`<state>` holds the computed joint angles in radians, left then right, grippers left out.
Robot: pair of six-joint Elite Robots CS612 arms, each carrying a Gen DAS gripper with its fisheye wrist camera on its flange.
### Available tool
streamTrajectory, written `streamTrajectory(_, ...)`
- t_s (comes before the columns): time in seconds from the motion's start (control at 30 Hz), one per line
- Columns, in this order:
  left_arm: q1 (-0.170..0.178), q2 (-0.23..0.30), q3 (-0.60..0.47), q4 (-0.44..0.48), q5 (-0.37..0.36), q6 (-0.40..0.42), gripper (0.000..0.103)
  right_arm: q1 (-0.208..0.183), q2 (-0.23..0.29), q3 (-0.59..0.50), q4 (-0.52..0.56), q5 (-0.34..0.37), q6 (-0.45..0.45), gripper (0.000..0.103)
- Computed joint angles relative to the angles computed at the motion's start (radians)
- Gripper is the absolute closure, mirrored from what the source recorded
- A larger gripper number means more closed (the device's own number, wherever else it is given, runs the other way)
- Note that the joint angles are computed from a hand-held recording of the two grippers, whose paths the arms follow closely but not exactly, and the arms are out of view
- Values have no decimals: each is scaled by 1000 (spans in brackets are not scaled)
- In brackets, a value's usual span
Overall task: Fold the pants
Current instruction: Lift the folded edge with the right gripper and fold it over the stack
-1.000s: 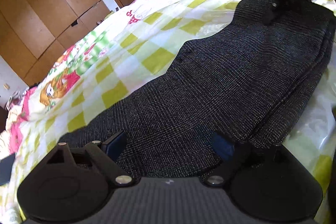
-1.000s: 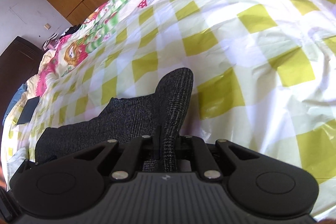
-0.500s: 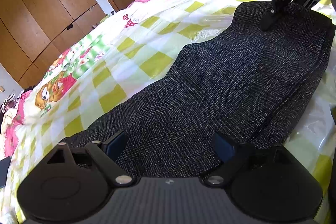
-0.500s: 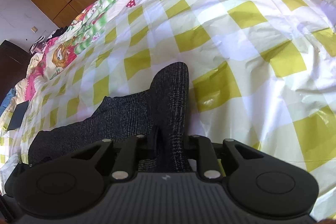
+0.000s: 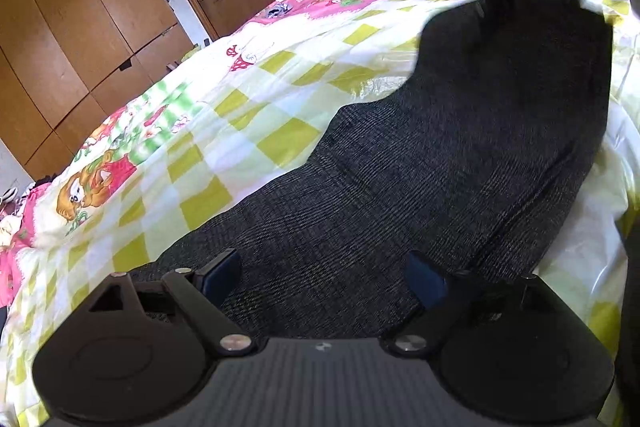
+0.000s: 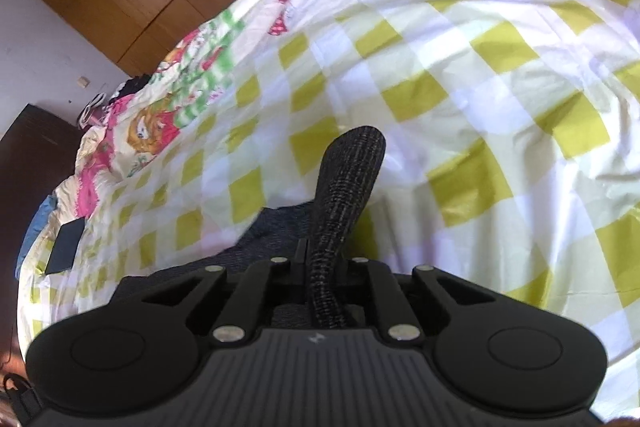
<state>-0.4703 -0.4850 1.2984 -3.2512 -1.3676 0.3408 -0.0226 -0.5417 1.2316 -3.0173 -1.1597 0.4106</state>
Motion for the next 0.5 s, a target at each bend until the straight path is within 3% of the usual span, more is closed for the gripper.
streamTrajectory(0.17,25,-23,56,-79,-6,-41,3,58,-17,-66,49,-7,-84,94)
streamTrajectory(0.33,52,-35,117,-192,51,-40,2,136,16,-200,162,-39,-171,94)
streamTrajectory(0.43,71,-30,121,-187,57,-101,2,182,52,-286,258,-70,-217,94)
streamTrajectory(0.5,88,-29,119,-162,15,-161,2,210,78,-334,311,-109,-234,93)
